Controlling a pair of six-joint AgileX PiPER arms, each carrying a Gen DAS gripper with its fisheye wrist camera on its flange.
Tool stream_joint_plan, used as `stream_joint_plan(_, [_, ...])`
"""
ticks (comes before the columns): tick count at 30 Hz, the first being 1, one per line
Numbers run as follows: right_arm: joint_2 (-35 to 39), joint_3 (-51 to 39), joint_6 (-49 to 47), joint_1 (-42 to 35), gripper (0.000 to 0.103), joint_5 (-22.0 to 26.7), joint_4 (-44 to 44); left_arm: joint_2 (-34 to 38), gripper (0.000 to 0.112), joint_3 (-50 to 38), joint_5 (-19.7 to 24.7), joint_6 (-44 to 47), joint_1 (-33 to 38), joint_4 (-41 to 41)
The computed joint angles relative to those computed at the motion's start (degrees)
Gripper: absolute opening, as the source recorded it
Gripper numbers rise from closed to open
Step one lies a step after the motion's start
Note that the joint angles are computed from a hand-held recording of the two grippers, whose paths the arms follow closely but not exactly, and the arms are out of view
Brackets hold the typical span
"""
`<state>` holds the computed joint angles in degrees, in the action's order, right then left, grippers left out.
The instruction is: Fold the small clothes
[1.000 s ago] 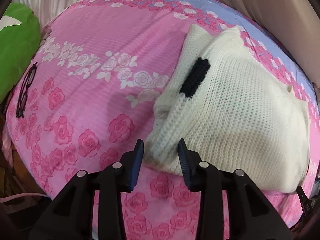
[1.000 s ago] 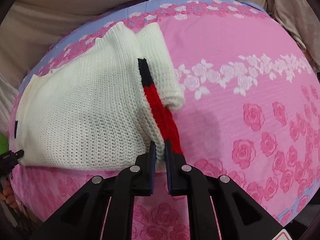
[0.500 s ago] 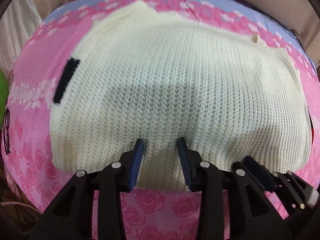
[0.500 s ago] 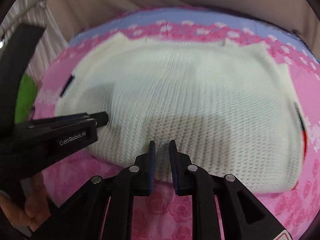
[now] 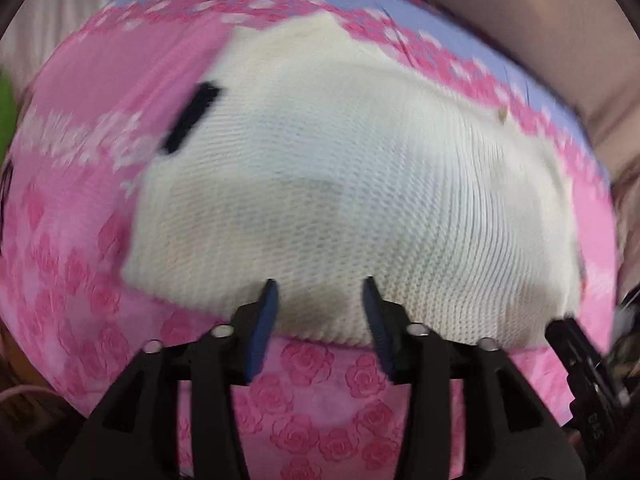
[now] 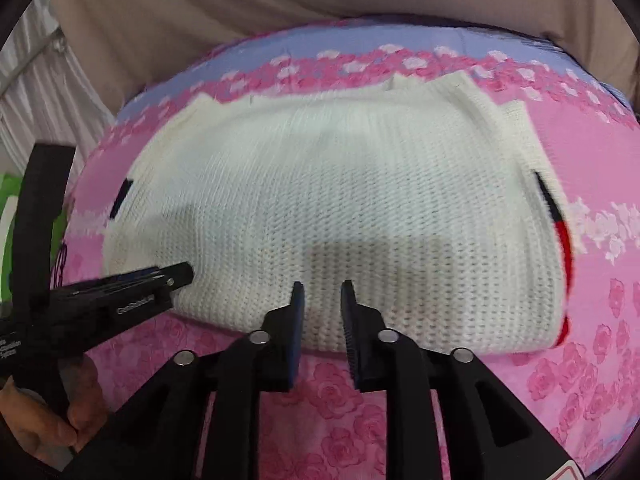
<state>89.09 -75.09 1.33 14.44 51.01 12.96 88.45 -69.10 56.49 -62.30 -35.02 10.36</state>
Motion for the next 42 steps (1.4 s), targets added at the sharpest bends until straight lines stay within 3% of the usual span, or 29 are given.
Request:
stream_joint_plan(1, [-2.09, 2.18, 0.69, -2.41, 0.056, -0.70, -0.54, -4.43, 0.064, 4.39, -2.50, -3.52, 1.31, 0.16])
stream_joint_plan(2, [-3.83, 4.09, 0.26, -5.30, 0.058, -0.87, -0.39, -7.75, 0.070, 7.76, -3.88, -6.49, 2.64, 0.67])
stream_joint_plan(4, [-6.05, 7.82, 0.80, -11.36, 0.064, -0.98, -1.41, -12.51, 0.072, 13.22, -4.59, -11.43, 6.35, 0.75])
stream_joint_plan(6, [-6.78, 11.12, 3.04, -16.82, 0.067, -1.50, -1.81, -13.86, 0.072, 16.92, -6.66, -9.95, 11.22, -2.72])
stream_joint_plan(8, [-6.12, 13.83, 0.56, -22.25, 0.068, -2.13, 4.51, -12.93, 0.073, 19.67, -11.32, -4.73, 16.17, -9.85])
stream_joint_plan(10, [-3.59, 15.17, -4.70, -25.76, 0.068, -2.15, 13.89, -12.27, 0.076, 19.15, -13.37, -4.99, 16.54, -10.42])
stream_joint_plan(13, [-2.15, 15.21, -4.29, -24.38, 0.074, -5.26, 18.62, -9.23, 0.064, 16.41, -14.82, 0.96, 17.70, -17.58])
stream_joint_plan(14, [-0.62, 13.83, -6.07, -24.24, 0.074, -4.56, 22.11, -8.46, 0.051, 15.78, -15.27, 0.71, 17.18, -18.36])
stream_joint_plan(15, [0.58, 12.67, -5.93, -23.92, 0.073, -4.19, 23.31, -7.81, 0.030, 15.38, -16.20, 1.80, 17.09, -19.98])
stream_joint_plan(16, [1.66, 11.35, -5.07, -23.34, 0.071, -3.96, 23.64, -7.01, 0.017, 14.08, -15.49, 3.30, 17.09, -20.64])
stream_joint_plan(17, [2.52, 10.30, -5.30, -23.20, 0.050, -3.43, 24.45, -7.20, 0.010, 13.69, -14.62, 3.35, 16.99, -19.96])
stream_joint_plan(18, [3.48, 8.87, -5.48, -23.37, 0.020, -2.01, 25.34, -8.29, 0.009, 13.31, -13.56, 1.53, 16.61, -18.24])
stream_joint_plan(22, [-1.53, 8.37, -6.49, -26.72, 0.015, 0.77, 26.33, -15.60, 0.008, 14.78, -10.04, 2.39, 17.14, -18.77])
stream_joint_plan(26, [-8.19, 8.39, -11.07, -31.92, 0.014, 8.84, 21.98, -22.45, 0.008, 17.16, -3.18, 3.86, 14.99, -21.12])
stream_joint_plan(29, [-13.35, 11.90, -14.94, -35.03, 0.014, 14.55, 15.47, -26.17, 0.009, 21.22, 0.05, 1.37, 9.47, -21.49])
stream_joint_plan(31, [-15.45, 16.50, -18.57, -35.56, 0.018, 15.54, 11.96, -26.17, 0.009, 23.63, -0.45, -2.89, 4.20, -19.65])
stream_joint_plan(34, [-18.91, 21.18, -15.33, -33.74, 0.026, 14.10, 3.08, -27.04, 0.013, 26.09, -4.00, -4.56, 4.01, -20.88])
stream_joint_plan(37, [-23.31, 18.61, -7.33, -30.19, 0.027, 10.78, -2.24, -29.00, 0.023, 24.92, -5.20, -11.20, 2.45, -14.86])
stream_joint_plan(39, [-24.28, 15.12, -6.54, -25.96, 0.027, 8.80, -1.58, -29.32, 0.042, 24.76, -6.41, -12.64, 2.48, -13.09])
stream_joint_plan(42, [-18.63, 7.86, -7.21, -14.07, 0.025, 8.67, 1.39, -25.47, 0.046, 24.70, -8.19, -10.47, 3.44, -14.76])
